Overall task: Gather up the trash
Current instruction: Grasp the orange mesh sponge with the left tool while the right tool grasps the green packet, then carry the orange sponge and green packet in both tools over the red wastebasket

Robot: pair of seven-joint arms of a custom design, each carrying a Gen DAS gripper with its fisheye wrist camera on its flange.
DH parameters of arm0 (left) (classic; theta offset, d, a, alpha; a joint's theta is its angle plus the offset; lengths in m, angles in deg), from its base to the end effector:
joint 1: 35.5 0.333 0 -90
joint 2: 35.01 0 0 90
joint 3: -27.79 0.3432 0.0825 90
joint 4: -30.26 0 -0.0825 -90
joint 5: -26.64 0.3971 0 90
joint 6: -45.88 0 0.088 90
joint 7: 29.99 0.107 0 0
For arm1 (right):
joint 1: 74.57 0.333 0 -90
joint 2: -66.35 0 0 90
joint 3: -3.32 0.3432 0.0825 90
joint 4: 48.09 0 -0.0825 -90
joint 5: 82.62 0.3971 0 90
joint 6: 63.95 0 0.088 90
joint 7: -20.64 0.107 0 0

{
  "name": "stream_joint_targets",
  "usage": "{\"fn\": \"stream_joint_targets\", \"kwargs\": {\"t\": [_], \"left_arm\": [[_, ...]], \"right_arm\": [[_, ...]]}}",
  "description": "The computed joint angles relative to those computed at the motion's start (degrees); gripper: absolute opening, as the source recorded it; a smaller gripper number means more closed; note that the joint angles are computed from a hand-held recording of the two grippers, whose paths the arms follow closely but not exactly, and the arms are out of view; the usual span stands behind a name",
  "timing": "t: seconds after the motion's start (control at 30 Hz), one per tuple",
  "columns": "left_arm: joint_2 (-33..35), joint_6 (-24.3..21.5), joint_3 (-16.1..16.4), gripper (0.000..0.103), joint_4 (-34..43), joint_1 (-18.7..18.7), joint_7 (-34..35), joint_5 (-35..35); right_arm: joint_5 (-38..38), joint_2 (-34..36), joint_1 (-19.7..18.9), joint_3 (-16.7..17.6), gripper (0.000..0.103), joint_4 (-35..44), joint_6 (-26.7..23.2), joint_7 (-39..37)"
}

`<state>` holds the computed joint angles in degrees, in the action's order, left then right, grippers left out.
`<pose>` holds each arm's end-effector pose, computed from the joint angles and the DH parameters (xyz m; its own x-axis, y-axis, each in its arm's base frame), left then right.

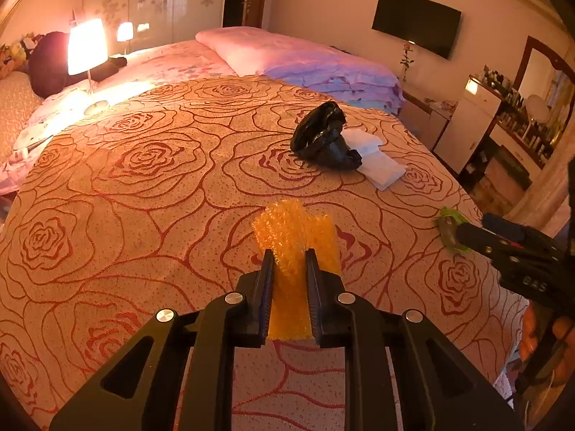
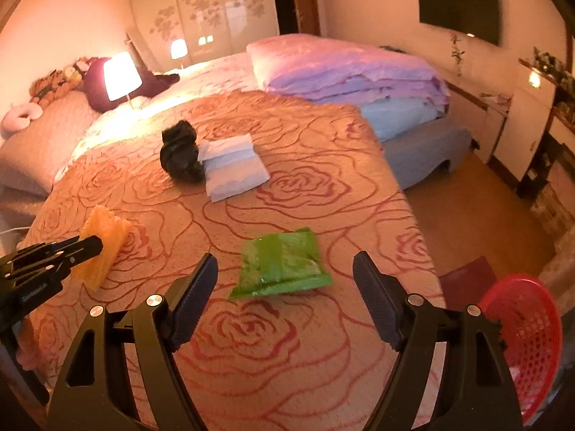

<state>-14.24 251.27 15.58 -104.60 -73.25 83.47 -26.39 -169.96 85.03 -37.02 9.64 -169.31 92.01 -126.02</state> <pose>0.4197 -0.3395 0.2710 -0.2764 -0.9529 0.1245 -0.7353 0.1263 -0.6659 0.4043 0.4374 0.2824 0.0215 -0.9895 -0.1432 -0.7331 0.0818 -0.6752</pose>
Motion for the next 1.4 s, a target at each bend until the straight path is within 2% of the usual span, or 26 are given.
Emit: {"fn": "stream_joint_targets", "kwargs": {"t": [0.07, 0.23, 0.43, 0.6, 1.17, 1.4], "left_arm": [[0.0, 0.3, -0.5, 0.016, -0.3, 0.6, -0.9, 1.0], [-0.1, 0.7, -0.7, 0.016, -0.9, 0.8, -1.9, 1.9], [-0.2, 0.7, -0.5, 0.016, -1.0, 0.6, -1.9, 1.9], [-0.4, 0.7, 0.0, 0.016, -0.9, -0.6, -0.4, 0.0], [-2.1, 2.6, -2.6, 0.016, -1.0, -2.5, 4.0, -3.1], [-2.2, 2.7, -3.5, 0.016, -0.4, -3.6, 6.8, -5.1]], "right_arm": [[0.8, 0.9, -0.2, 0.0, 0.074, 0.8, 0.4, -1.5], [3.1, 2.8, -0.4, -0.8, 0.059, 2.1, 2.7, -4.7], [1.7, 2.7, 1.4, -1.4, 0.059, 2.1, 0.9, -3.2], [-1.5, 1.4, 1.5, -1.1, 0.059, 0.7, 0.6, 2.0], [-8.1, -7.1, 0.7, 3.9, 0.058, -7.4, -5.4, 15.4], [-6.7, -9.1, 1.2, 5.5, 0.058, -9.6, -8.6, 15.4]]}}
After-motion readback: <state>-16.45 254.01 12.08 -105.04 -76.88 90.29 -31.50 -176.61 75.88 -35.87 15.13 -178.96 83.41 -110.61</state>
